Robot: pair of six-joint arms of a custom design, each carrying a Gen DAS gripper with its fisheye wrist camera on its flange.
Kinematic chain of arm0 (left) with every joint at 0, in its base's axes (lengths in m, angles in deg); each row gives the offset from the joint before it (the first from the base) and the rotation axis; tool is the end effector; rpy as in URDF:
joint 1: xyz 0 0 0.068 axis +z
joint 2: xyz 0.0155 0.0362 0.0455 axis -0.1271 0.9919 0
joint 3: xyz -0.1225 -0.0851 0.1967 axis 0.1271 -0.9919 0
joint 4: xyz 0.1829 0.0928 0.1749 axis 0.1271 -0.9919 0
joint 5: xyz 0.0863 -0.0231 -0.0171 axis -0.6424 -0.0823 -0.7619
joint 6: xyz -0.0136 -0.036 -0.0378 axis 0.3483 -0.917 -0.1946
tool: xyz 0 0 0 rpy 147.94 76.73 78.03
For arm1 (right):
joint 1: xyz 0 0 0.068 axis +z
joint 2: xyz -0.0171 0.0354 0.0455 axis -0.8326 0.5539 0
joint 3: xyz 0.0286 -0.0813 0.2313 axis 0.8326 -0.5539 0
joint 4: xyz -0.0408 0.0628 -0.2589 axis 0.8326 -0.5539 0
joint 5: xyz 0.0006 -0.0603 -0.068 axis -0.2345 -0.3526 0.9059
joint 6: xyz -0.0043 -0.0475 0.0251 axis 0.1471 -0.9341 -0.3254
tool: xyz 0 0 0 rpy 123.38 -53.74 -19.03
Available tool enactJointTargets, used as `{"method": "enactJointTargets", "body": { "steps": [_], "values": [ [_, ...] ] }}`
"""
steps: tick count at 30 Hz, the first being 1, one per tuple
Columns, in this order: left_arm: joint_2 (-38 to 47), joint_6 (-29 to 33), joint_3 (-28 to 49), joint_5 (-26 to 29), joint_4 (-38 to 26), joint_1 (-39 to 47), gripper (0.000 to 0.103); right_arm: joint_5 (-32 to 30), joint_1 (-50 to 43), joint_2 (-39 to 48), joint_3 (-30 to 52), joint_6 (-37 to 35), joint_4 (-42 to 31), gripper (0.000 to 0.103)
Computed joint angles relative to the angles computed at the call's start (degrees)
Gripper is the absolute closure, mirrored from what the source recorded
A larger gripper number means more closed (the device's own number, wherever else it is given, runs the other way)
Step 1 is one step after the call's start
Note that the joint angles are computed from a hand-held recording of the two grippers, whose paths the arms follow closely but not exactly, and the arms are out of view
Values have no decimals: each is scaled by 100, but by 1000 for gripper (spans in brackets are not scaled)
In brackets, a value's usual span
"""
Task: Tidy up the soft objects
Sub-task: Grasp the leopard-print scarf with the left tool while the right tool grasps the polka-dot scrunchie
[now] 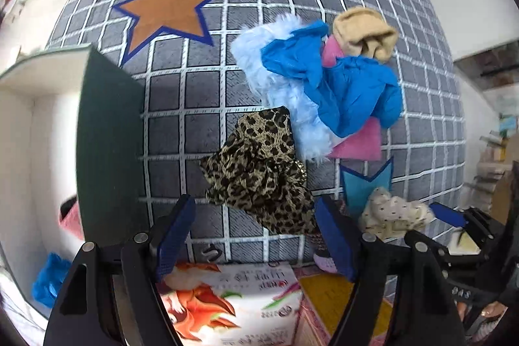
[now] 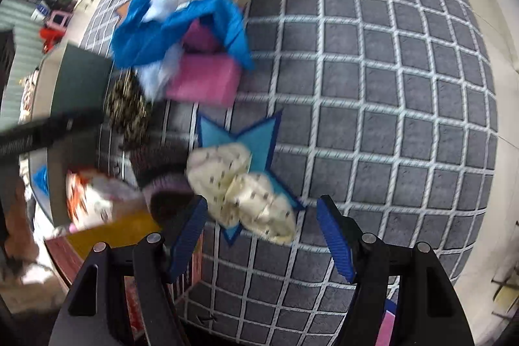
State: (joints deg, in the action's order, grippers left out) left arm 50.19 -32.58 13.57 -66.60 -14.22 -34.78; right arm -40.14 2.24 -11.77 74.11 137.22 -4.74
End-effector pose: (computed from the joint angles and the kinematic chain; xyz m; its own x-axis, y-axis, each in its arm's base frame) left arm 0.3030 -0.1617 0.2567 -0.7548 0.6560 -0.0038 0.6527 0.7503 -0.1052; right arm 0.1108 0.1818 0.2352 -0.8624 0.5062 0.0015 0.4865 0.8280 0.2788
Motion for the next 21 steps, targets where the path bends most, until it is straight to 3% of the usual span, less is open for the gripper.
{"method": "enactJointTargets", "body": {
  "steps": [6, 9, 18, 21],
  "values": [
    [291, -113, -259, -238, 309, -303, 24, 20, 177, 226, -172, 26, 202, 32],
    [561, -169, -255, -496, 348, -464, 24, -58, -9, 500, -208, -351, 372, 32],
    [1295, -484, 91, -461, 288, -628, 23, 83, -195, 1516, 188, -1021, 544, 32],
    [1309, -589, 32, -628, 438, -798, 22, 190, -167, 1948, 502, -1315, 473, 24]
  ]
}}
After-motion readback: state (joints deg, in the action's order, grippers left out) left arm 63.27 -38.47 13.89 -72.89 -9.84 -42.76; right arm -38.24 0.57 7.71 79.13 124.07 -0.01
